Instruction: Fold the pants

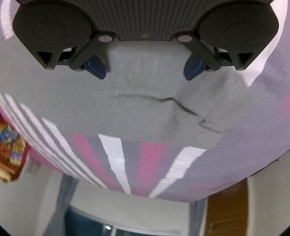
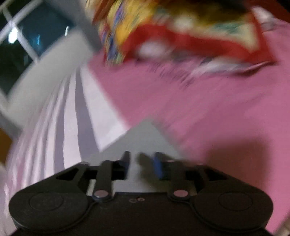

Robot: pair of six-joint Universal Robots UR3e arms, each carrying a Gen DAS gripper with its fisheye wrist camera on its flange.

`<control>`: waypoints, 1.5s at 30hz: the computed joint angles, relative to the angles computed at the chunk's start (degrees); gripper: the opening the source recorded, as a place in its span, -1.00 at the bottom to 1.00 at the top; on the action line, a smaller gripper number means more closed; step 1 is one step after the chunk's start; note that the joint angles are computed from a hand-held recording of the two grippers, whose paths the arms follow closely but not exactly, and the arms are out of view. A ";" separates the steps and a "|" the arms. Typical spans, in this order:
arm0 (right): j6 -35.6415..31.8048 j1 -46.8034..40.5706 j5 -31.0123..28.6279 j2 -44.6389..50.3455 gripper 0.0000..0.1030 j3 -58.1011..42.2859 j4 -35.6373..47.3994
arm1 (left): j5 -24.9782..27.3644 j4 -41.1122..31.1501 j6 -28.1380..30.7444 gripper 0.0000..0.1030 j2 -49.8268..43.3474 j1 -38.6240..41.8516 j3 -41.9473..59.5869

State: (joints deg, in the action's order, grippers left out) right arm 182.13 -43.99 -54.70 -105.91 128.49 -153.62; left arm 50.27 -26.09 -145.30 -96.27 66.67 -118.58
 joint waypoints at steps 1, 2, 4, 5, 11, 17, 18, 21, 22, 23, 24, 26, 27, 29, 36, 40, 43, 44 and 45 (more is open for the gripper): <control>-2.22 -4.48 4.22 -5.18 -0.35 2.32 4.56 | -1.30 0.49 -0.06 0.80 1.40 1.73 -1.96; -5.91 -9.40 8.44 -10.65 -0.35 4.31 11.72 | -2.51 0.29 0.27 0.80 2.92 3.52 -3.83; -15.52 -18.44 14.80 -19.88 -0.35 6.20 29.69 | -4.25 -0.76 1.12 0.80 4.86 6.25 -6.36; -21.06 -22.26 16.91 -23.17 -0.33 6.79 39.08 | -4.59 -1.49 1.93 0.80 5.21 6.92 -7.00; -26.01 -29.94 20.40 -29.03 -0.30 11.22 53.79 | 4.36 3.75 1.56 0.80 3.45 1.19 -6.79; -13.65 -26.58 20.42 -31.56 -0.38 15.73 41.05 | 5.52 6.77 -1.32 0.95 2.16 -0.28 -7.44; -9.10 -23.08 17.02 -27.08 -0.38 15.38 33.58 | 5.47 7.18 -1.41 0.96 2.08 -0.27 -7.69; -6.93 -23.76 17.35 -28.04 -0.37 15.45 33.91 | 5.30 6.85 -1.34 0.97 1.95 -0.25 -7.49; -8.31 -25.76 18.10 -31.77 -0.37 15.73 37.32 | 5.21 6.45 -1.14 0.97 1.87 -0.22 -7.20; -7.80 -26.90 17.78 -35.51 -0.37 16.34 37.90 | 5.13 6.22 -1.05 0.97 1.73 -0.21 -7.00; -9.44 -29.08 18.37 -39.77 -0.37 16.47 42.06 | 5.04 6.03 -0.86 0.97 1.54 -0.18 -6.80; -11.21 -30.40 20.69 -41.11 -0.37 17.12 44.01 | 4.92 6.13 -0.77 0.98 1.51 -0.13 -6.89; -11.72 -29.05 21.16 -38.19 -0.36 17.29 42.02 | 4.88 6.31 -0.85 0.99 1.55 -0.13 -7.06; -7.76 -23.58 18.20 -29.65 -0.35 17.14 32.02 | 5.02 7.23 -1.30 0.99 1.21 -0.37 -7.31; -1.77 -16.58 16.16 -18.68 -0.88 14.78 19.82 | 4.89 6.74 -1.12 0.99 0.94 -0.48 -6.94; -4.69 -18.60 16.92 -23.65 -0.89 15.22 24.57 | 4.50 7.13 -1.08 0.99 0.92 -0.22 -7.40; -7.74 -21.38 16.24 -25.64 -0.85 15.87 31.31 | 4.59 7.45 -1.23 0.99 0.75 -0.34 -7.51; -9.22 -22.84 16.90 -26.47 -0.82 16.34 34.20 | 4.54 7.11 -1.11 0.99 0.76 -0.29 -7.35; -12.04 -25.83 19.01 -29.67 -0.78 16.66 40.75 | 4.64 6.58 -1.00 0.99 0.88 -0.35 -7.09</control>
State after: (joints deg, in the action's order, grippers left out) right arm 170.09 -69.82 -35.69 -135.58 145.15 -112.88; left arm 54.91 -19.51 -146.30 -95.39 66.32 -125.67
